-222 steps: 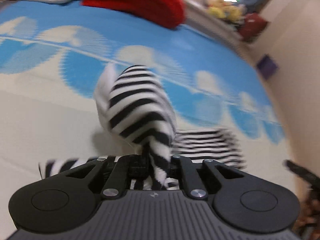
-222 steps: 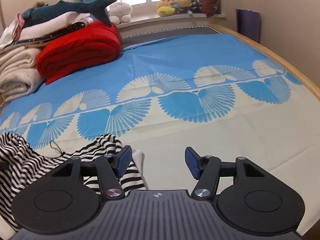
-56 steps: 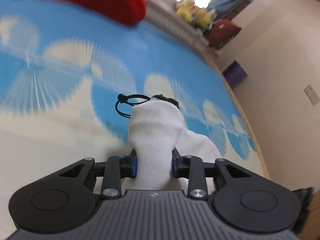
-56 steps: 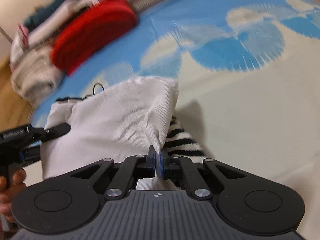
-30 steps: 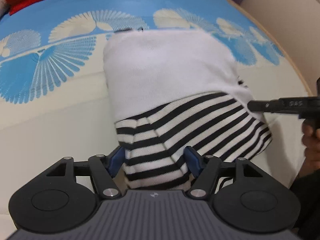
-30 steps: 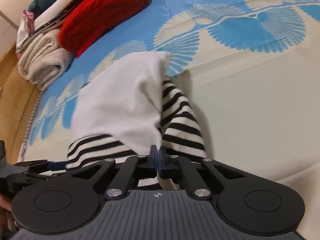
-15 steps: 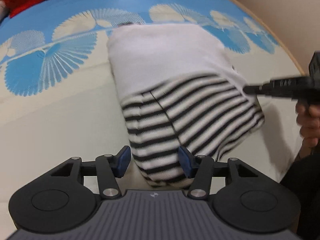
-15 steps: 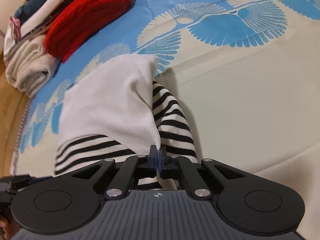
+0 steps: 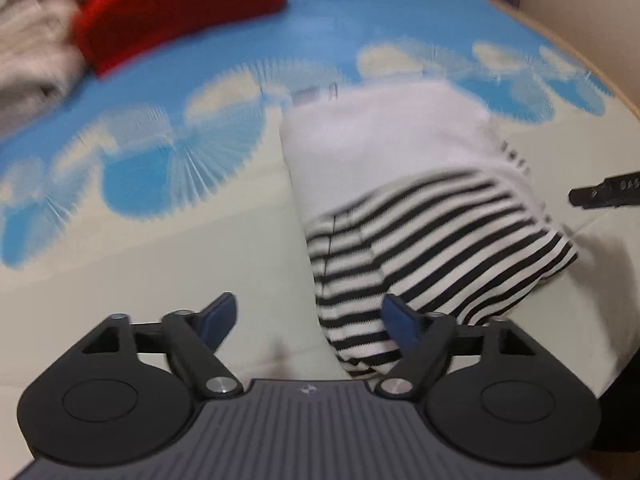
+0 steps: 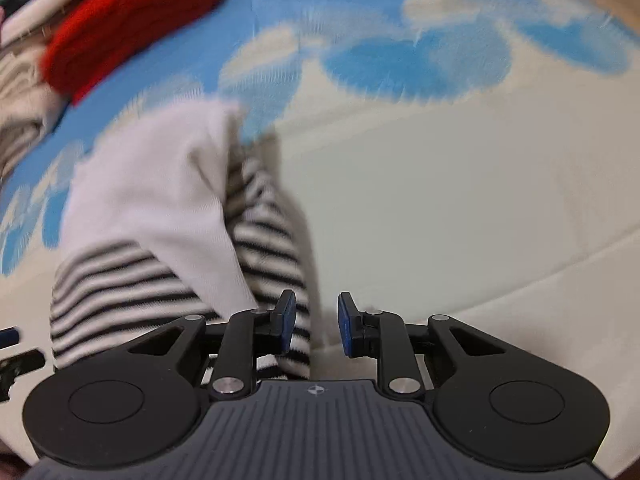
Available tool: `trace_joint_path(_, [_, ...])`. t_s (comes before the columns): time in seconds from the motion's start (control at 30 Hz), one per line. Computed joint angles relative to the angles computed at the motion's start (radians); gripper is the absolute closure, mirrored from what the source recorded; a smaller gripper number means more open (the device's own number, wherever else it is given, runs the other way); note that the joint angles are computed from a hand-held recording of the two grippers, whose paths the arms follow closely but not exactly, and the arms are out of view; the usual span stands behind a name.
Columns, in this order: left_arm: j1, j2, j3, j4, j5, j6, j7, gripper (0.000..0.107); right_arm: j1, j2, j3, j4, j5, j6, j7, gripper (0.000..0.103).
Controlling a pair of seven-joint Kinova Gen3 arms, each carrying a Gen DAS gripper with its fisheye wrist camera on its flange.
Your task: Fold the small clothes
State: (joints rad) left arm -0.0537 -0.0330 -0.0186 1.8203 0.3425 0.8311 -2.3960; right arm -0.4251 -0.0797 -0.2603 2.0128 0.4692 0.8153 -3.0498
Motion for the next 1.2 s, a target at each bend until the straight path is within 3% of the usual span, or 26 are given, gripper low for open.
trace_joint_path(0.07, [-0.002,-0.084,-0.017,0.058,0.052,-0.036,-0.060,0.018,0.010,-0.058,-0.091,-0.013,0.081,0.074,-0.067,0.077])
trace_joint_path(0.13, [0.015,-0.172,-0.050,0.119,0.081,-0.058,-0.094,0.018,-0.005,-0.110,-0.184,-0.026,0.163,0.153,-0.148,0.066])
trace_joint_path(0.2, [0.036,-0.255,-0.075,0.168,0.089,-0.053,-0.089,0.018,-0.034,-0.135,-0.276,-0.033,0.244,0.233,-0.230,0.048])
trace_joint_path(0.23, [0.049,-0.292,-0.088,0.186,0.089,-0.039,-0.082,0.018,-0.056,-0.147,-0.323,-0.029,0.285,0.274,-0.270,0.045])
trace_joint_path(0.37, [0.088,-0.436,-0.146,0.287,0.093,-0.037,-0.050,0.018,-0.096,-0.133,-0.508,-0.049,0.364,0.437,-0.433,0.035])
trace_joint_path(0.43, [0.092,-0.499,-0.156,0.333,0.083,-0.046,-0.001,0.018,-0.102,-0.114,-0.601,-0.061,0.391,0.518,-0.514,0.023])
trace_joint_path(0.53, [0.102,-0.528,-0.175,0.347,0.073,-0.024,0.083,0.018,-0.127,-0.019,-0.717,-0.097,0.404,0.640,-0.618,0.021])
trace_joint_path(0.63, [0.102,-0.534,-0.154,0.353,0.036,-0.027,0.157,0.018,-0.252,0.076,-0.698,-0.147,0.423,0.746,-0.600,0.021])
trace_joint_path(0.77, [0.141,-0.518,-0.179,0.351,0.039,-0.031,0.209,0.018,-0.413,0.103,-0.563,-0.164,0.437,0.757,-0.549,0.019])
trace_joint_path(1.2, [0.202,-0.524,-0.158,0.383,0.013,-0.099,0.276,0.018,-0.540,0.141,-0.384,-0.192,0.442,0.711,-0.553,0.019])
